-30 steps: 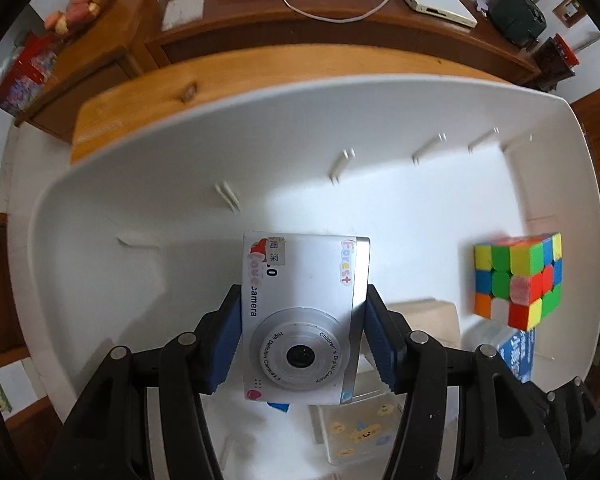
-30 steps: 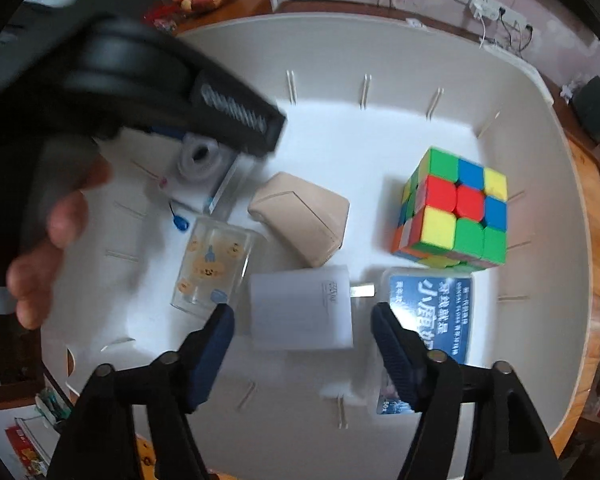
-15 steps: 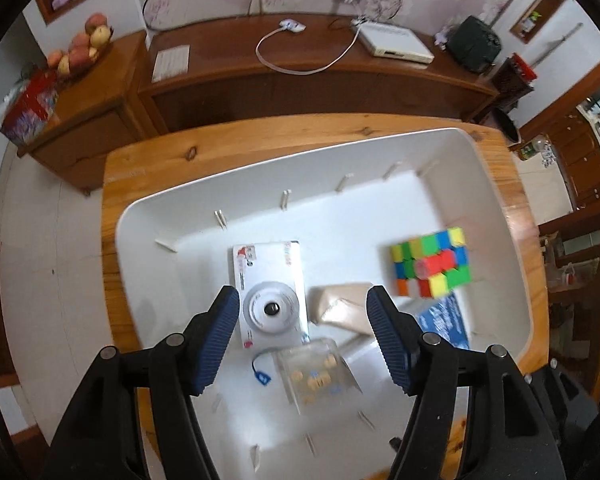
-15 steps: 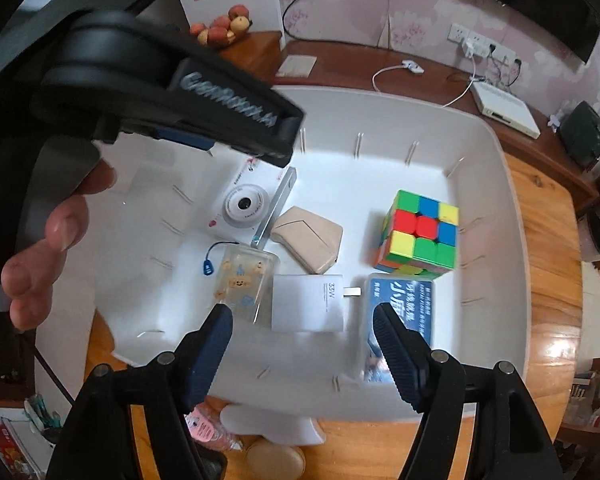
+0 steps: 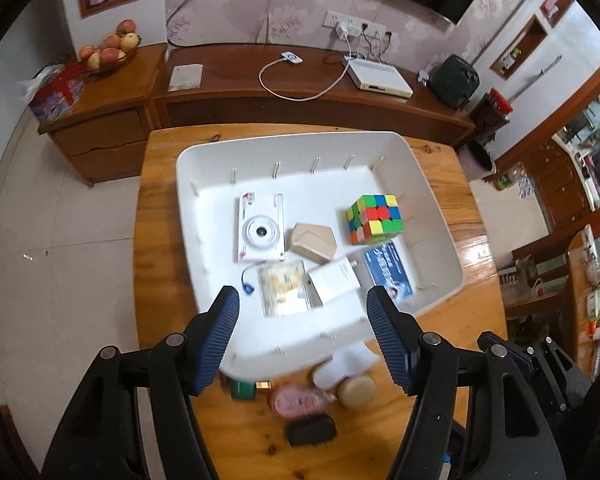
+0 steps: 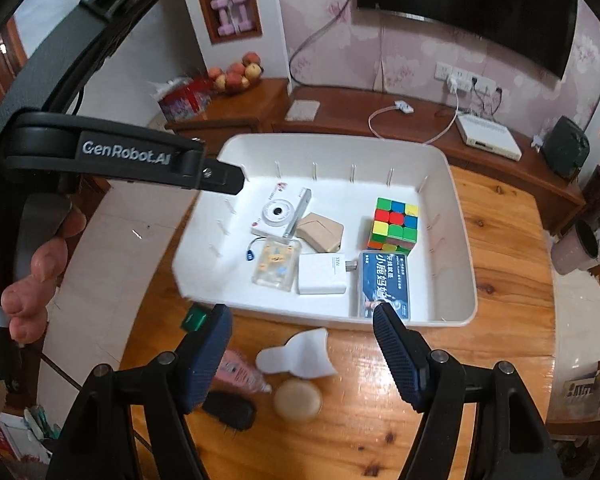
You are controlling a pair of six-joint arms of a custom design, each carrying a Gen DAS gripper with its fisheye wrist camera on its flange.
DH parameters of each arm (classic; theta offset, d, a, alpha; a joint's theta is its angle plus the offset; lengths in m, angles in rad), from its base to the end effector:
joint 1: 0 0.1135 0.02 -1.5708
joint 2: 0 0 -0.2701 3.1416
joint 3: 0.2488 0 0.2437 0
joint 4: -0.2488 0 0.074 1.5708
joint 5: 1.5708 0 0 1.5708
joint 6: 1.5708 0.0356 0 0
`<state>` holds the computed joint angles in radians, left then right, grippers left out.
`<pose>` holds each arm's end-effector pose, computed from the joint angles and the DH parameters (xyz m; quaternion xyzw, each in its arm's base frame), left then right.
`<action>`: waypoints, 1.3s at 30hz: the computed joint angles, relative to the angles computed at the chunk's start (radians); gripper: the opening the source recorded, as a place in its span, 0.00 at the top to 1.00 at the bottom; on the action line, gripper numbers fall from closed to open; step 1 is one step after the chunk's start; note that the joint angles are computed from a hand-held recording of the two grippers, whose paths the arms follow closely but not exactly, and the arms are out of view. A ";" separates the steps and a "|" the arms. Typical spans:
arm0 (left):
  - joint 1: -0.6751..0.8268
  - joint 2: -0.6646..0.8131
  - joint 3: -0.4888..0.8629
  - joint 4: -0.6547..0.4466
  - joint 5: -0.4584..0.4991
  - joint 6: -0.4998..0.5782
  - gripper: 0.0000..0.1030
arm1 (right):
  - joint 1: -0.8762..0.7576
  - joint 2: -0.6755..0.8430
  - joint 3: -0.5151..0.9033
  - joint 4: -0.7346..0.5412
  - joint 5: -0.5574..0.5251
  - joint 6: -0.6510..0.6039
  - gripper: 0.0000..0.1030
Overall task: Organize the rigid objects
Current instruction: 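Lift both tools out of the tray back toward the table items, then grasp the black plug charger with the right tool while the left tool grasps the green bottle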
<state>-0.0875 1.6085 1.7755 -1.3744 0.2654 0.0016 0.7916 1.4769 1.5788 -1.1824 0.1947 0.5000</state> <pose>0.2897 -0.0348 0.3806 0.0673 0.9729 -0.1377 0.1734 0.1980 0.1907 0.3700 -0.1169 0.9587 0.0701 0.2497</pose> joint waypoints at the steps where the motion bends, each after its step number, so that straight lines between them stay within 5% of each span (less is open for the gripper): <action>1: 0.000 -0.028 -0.012 -0.004 -0.008 -0.004 0.32 | 0.023 -0.018 0.001 -0.011 0.017 0.013 0.29; 17: 0.011 -0.359 -0.237 -0.041 -0.115 -0.011 0.28 | 0.349 -0.139 -0.050 -0.135 0.198 0.186 0.29; 31: 0.133 -0.485 -0.616 0.063 -0.110 0.106 0.28 | 0.354 -0.136 -0.251 -0.041 0.066 0.298 0.29; 39: 0.076 -0.462 -0.746 0.192 -0.116 0.123 0.28 | 0.359 -0.116 -0.417 0.161 0.002 0.401 0.29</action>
<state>-0.0112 1.1463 1.0298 -1.1823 0.1497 0.1242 1.1508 1.3609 1.1616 -1.0212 0.1963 0.9005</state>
